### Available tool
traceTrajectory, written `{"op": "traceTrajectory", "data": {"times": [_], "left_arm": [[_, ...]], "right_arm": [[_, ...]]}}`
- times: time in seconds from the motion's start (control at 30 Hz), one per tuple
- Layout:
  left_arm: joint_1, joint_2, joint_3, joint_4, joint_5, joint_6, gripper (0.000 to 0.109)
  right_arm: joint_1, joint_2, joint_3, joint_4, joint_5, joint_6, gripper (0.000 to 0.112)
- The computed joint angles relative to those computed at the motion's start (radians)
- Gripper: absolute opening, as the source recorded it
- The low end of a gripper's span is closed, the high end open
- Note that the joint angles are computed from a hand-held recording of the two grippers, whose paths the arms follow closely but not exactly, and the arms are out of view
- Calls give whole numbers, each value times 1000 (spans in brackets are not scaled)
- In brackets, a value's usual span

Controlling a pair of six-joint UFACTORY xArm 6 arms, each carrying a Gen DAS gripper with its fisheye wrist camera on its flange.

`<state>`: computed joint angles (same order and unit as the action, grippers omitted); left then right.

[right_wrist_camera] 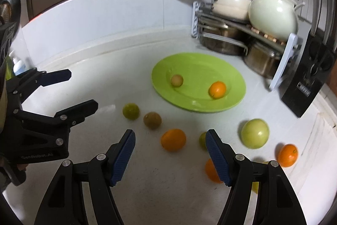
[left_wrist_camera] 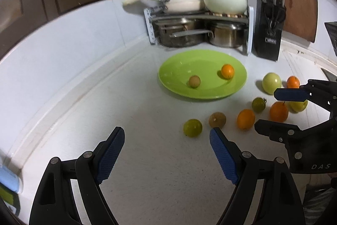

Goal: Organize fruits
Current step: 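Withdraw both tools from the plate back toward the remaining fruits, then move the left tool to a green-yellow lime while the right tool approaches an orange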

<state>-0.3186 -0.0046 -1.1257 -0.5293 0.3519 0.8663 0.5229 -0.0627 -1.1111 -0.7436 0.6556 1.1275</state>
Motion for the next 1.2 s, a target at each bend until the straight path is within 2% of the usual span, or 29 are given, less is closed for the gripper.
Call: {"op": "traceTrajectory", "data": {"times": [0.23,0.3,0.5,0.7,1.1,1.2], "left_arm": [[-3,81,-62,14,56,20,72],[-3,103,-84,6,78,29,71],[-3,161,-145,6,144,32,57],[-6,193,-191,2,199,20,49],[-10,226,-235,3,236,-7,36],[-9,235,-245,4,246,-13,34]], "right_arm": [[-30,37,8,89,-41,-39,68],[-39,44,11,116,-56,-57,62],[-57,67,14,172,-85,-96,56],[-70,86,9,215,-108,-130,52],[-79,103,-2,187,-111,-132,48],[-78,109,-12,178,-99,-137,44]]}}
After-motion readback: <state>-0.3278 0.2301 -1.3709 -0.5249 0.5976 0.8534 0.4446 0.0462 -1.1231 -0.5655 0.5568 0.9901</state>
